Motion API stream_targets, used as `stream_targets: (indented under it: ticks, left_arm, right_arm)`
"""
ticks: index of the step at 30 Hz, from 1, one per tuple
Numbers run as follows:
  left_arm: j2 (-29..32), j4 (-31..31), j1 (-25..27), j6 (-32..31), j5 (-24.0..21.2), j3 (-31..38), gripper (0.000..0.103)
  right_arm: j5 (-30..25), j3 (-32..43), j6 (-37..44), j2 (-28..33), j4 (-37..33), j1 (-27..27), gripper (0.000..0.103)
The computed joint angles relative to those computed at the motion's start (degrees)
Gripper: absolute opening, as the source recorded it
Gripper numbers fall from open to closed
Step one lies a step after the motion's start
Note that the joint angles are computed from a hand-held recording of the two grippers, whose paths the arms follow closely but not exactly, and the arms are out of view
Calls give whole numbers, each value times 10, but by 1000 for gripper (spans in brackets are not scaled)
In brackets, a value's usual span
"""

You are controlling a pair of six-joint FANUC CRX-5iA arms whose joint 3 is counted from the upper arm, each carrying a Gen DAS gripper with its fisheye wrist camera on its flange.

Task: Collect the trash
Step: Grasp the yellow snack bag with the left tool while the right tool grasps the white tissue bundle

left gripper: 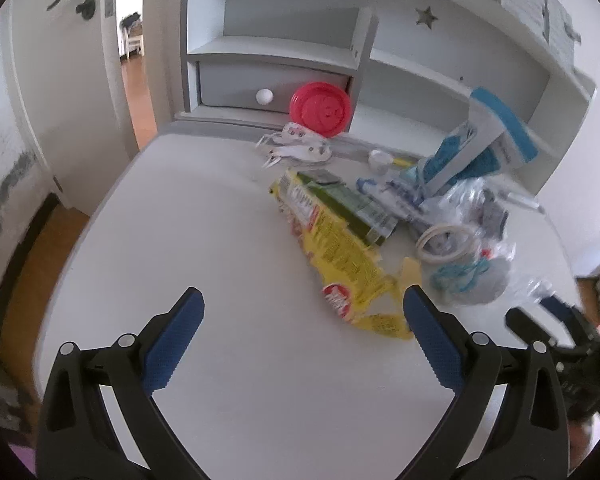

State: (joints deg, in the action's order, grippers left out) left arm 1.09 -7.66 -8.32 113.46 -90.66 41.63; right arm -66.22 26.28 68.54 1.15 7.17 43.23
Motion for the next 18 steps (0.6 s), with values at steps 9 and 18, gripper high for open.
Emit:
stream_targets:
  ticks: [9, 18]
  left_arm:
    - [58, 37, 16, -53, -12, 19, 97]
    - [-10, 153, 89, -126, 82, -122, 17]
  right_arm:
    - [-48, 87, 52, 57, -9, 7, 78]
    - [-45, 93, 55, 58, -68, -5, 22]
